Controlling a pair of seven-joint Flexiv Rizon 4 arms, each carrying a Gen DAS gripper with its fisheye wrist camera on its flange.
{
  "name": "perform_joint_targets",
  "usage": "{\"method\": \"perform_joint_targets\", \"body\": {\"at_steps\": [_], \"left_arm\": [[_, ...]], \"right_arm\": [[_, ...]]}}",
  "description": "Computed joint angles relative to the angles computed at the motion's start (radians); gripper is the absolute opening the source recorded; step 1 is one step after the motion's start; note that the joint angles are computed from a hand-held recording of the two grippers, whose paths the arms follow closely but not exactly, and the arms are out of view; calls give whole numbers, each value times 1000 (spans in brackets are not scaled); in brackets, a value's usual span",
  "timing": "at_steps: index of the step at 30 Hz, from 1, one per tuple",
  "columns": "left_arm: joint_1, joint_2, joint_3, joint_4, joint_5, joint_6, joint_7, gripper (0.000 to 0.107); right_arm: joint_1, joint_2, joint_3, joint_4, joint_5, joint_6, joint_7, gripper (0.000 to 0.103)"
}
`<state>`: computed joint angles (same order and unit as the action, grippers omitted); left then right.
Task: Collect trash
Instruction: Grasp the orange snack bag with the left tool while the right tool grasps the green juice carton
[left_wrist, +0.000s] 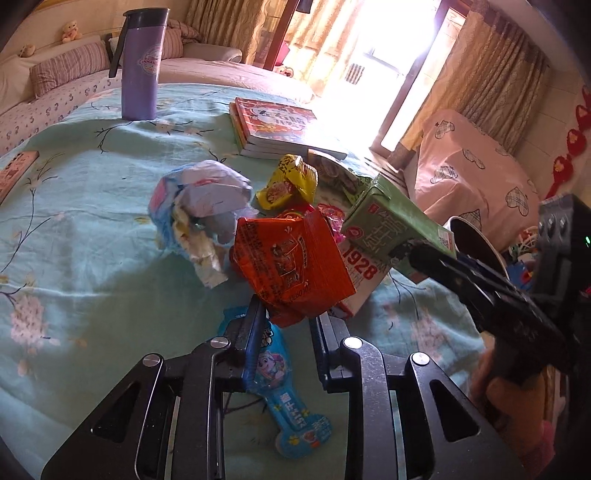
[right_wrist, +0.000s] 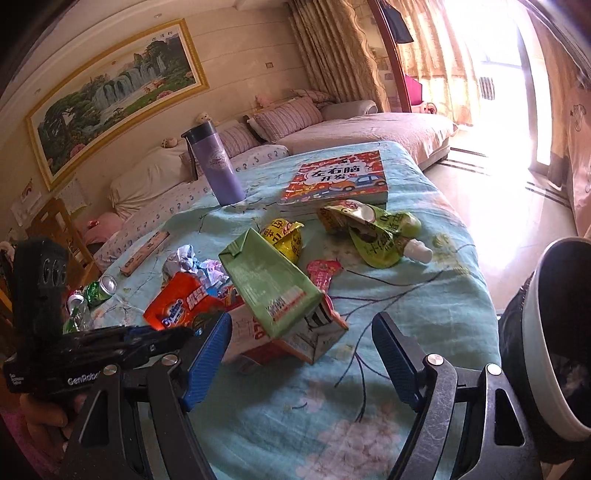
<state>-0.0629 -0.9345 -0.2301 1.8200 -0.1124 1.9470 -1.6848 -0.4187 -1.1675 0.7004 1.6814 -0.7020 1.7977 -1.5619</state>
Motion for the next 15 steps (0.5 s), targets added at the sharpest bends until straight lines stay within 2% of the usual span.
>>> {"method": "perform_joint_targets", "body": {"at_steps": [1, 3, 10, 15], "left_arm": [[3, 3, -3, 7, 5, 5, 0, 23], [4, 9, -5, 23, 10, 20, -6, 22], [29, 27, -48, 51, 77, 70, -12, 22], [23, 22, -76, 40, 119, 61, 2, 22]], "right_arm": [[5, -2, -3, -5, 0, -2, -2, 73], [29, 17, -31, 0, 19, 8, 6, 39], [0, 62, -81, 102, 14, 116, 71, 36], [-18, 106, -143, 180, 9, 206, 135, 36]]}}
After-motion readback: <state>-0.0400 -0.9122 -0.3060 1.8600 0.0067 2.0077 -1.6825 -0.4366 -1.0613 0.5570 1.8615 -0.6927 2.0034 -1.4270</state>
